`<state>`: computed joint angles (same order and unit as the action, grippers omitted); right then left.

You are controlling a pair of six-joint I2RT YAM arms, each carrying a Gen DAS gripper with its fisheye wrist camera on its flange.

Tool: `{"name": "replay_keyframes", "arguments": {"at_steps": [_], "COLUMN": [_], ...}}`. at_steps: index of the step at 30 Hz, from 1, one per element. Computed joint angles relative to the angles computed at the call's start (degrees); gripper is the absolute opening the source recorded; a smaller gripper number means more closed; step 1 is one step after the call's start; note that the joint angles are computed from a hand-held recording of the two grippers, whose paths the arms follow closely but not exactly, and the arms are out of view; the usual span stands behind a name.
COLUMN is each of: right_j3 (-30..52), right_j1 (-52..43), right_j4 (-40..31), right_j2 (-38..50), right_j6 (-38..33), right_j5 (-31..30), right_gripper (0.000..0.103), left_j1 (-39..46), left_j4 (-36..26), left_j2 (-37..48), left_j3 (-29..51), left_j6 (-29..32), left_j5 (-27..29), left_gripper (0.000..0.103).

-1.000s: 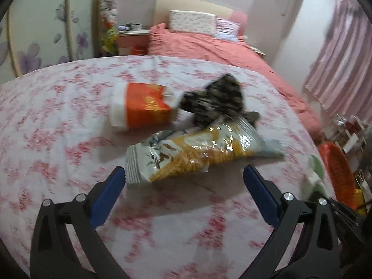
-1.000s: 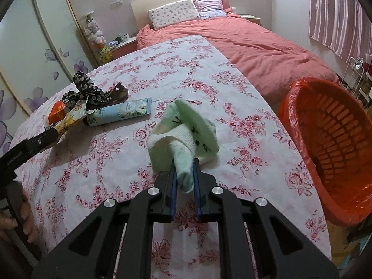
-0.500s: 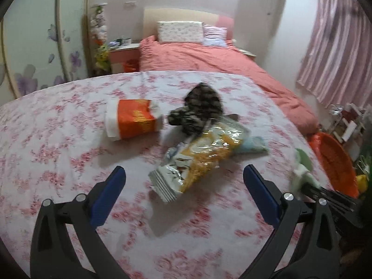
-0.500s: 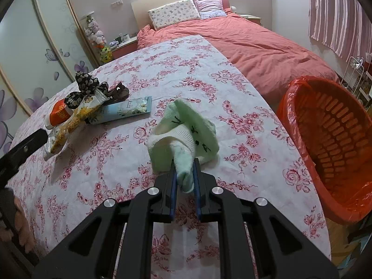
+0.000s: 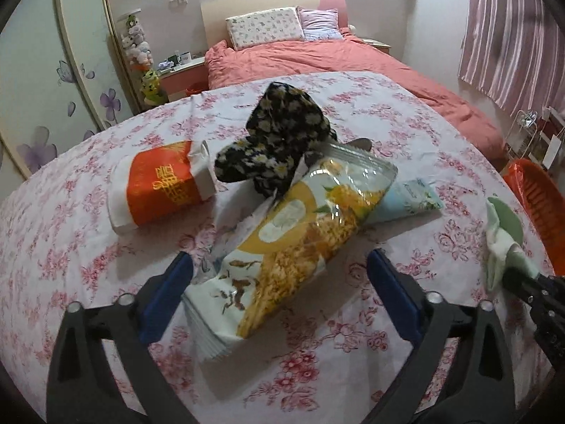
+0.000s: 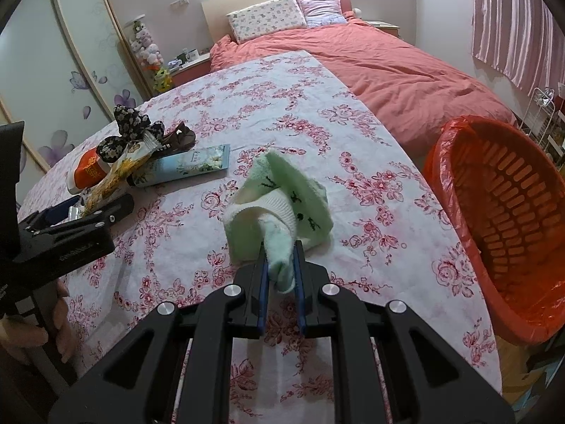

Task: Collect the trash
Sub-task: 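Grasp the yellow-white snack bag with the left tool while the right tool holds the sock, then carry the snack bag and sock over the orange basket and release both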

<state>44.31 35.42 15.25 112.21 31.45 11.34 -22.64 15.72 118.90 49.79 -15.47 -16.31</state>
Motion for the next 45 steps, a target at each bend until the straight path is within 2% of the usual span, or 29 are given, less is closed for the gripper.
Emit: {"name": "replay_keyframes", "arguments": {"at_steps": [5, 8, 10, 13, 22, 32, 45], "right_j3": [-0.2, -0.52, -1.2, -2.4, -5.43, -7.52, -11.86], "right_j1": [-0.11, -0.28, -0.39, -0.52, 0.3, 1.29, -0.34], "right_j4": [0.66, 1.3, 1.81, 2.65, 3.07, 2.68, 4.45], "right_j2": [0.07, 0.07, -0.47, -1.66, -6.95, -11.19, -17.04], "right_j6": [-0.12, -0.26, -0.36, -0.47, -0.4, -0.13, -0.82], "right_j5": [-0.23, -0.56, -0.82, -0.95, 0.12, 1.87, 2.33], "right_gripper": [0.013, 0.013, 0.013, 0.013, 0.013, 0.013, 0.013], "left_j1": [1.02, 1.98, 2.33, 2.31, 1.05, -1.72, -8.42], "left_j4": [-0.58, -0.59, -0.15, 1.86, 3.37, 4.5, 2.53], "left_j2": [0.19, 0.42, 0.24, -1.36, -8.17, -14.53, -21.86], "left_j3": [0.25, 0.34, -0.14, -2.35, -7.9, -12.18, -13.18], "left_j6": [-1.12, -2.05, -2.6, -3.04, -3.97, -5.83, -7.67], "left_j5": [1.99, 3.96, 5.23, 5.61, 4.52, 4.64, 2.37], "left_gripper": [0.07, 0.053, 0.046, 0.042, 0.04, 0.031, 0.03]}}
